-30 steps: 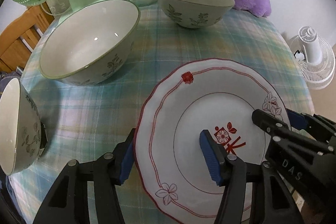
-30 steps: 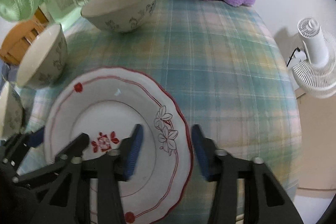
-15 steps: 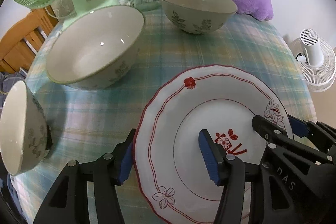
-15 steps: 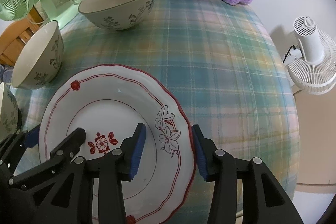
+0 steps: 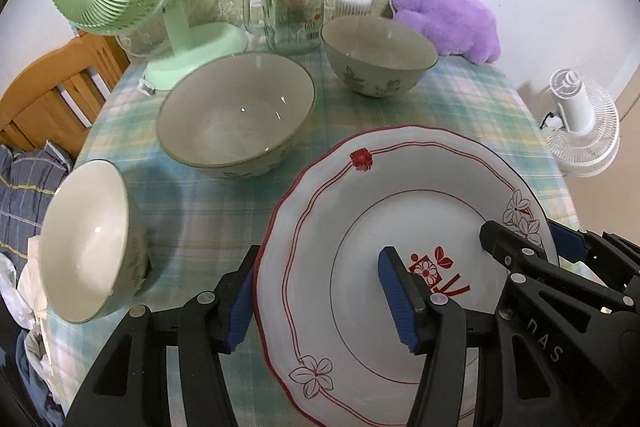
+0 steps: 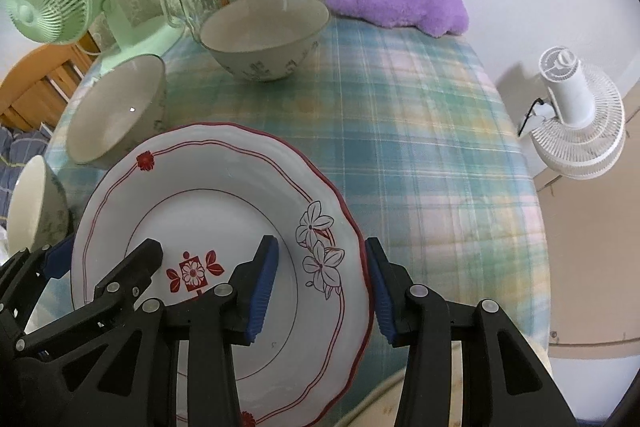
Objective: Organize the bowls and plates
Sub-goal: 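Carry the red-rimmed plate with the left tool over the yellow-flower plate stack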
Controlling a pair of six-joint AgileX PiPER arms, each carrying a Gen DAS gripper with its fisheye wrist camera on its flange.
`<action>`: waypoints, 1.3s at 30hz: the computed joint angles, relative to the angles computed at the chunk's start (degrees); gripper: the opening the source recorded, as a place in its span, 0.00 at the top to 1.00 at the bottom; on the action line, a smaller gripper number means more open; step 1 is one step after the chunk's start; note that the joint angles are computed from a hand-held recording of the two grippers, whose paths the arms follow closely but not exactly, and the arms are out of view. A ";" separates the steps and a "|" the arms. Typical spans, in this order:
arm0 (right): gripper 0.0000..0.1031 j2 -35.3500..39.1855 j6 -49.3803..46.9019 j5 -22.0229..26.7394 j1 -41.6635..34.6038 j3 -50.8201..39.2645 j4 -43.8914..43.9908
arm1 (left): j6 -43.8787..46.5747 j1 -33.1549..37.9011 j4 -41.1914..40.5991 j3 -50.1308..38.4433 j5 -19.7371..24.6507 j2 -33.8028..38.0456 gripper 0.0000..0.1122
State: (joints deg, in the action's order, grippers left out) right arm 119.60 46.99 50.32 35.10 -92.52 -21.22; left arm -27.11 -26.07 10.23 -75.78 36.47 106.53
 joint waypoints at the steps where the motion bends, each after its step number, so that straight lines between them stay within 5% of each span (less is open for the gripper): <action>1: 0.53 -0.62 0.97 0.42 0.52 0.31 -0.60 | 0.58 0.14 -0.36 0.86 -0.35 -1.01 0.48; 16: 0.53 -10.80 17.00 4.46 8.76 9.83 -8.88 | 4.03 -1.47 -0.74 10.96 -3.39 -12.39 0.48; 26: 0.53 -20.28 20.86 0.69 8.28 22.05 -10.78 | -10.31 -10.81 8.05 11.36 -0.19 -14.01 0.48; 39: 0.53 -34.15 11.88 -4.29 0.09 37.23 -8.55 | -27.27 -24.45 15.49 2.88 7.42 -8.12 0.48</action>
